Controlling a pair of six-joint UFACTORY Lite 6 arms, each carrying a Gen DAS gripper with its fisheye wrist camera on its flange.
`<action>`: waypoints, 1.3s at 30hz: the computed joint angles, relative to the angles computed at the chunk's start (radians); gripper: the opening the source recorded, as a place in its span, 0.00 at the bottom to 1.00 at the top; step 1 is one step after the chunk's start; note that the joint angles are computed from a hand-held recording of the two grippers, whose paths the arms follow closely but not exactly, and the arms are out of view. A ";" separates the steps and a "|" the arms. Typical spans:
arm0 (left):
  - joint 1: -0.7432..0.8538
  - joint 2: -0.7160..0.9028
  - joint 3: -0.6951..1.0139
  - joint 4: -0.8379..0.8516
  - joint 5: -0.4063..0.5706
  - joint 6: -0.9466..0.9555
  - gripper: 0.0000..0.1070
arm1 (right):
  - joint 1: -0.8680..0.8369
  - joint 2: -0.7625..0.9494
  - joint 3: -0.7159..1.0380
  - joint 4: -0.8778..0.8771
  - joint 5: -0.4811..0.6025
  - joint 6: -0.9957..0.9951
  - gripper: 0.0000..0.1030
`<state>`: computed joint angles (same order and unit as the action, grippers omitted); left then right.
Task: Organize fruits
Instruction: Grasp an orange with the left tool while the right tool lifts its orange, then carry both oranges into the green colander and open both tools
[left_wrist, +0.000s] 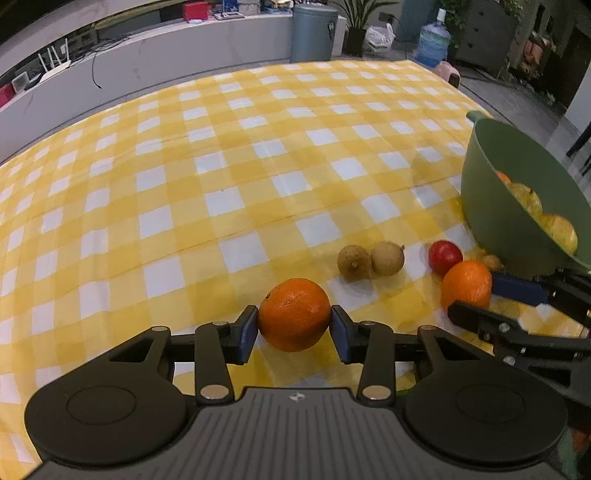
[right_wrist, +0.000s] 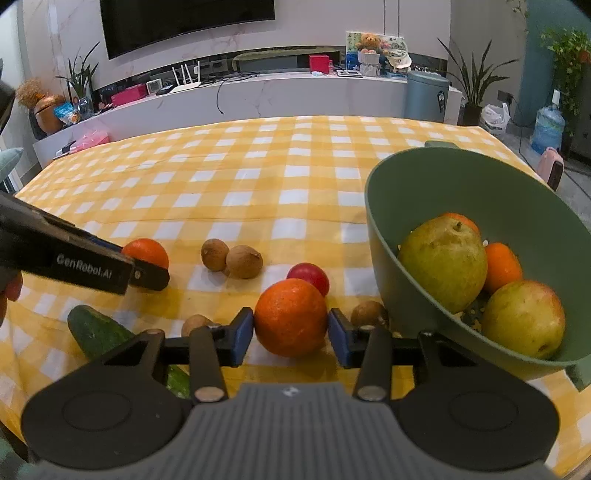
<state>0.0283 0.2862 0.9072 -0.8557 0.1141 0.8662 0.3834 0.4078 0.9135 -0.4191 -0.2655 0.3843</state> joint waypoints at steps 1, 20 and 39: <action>-0.004 -0.013 -0.006 0.005 -0.003 -0.009 0.44 | 0.001 -0.010 -0.009 0.011 -0.005 -0.018 0.40; -0.280 -0.254 0.060 0.829 0.143 -1.022 0.43 | -0.266 -0.425 -0.241 -0.686 -0.162 0.512 0.39; -0.527 0.272 0.674 0.893 0.280 -1.182 0.43 | -0.620 -0.152 0.127 -1.232 -0.274 0.668 0.39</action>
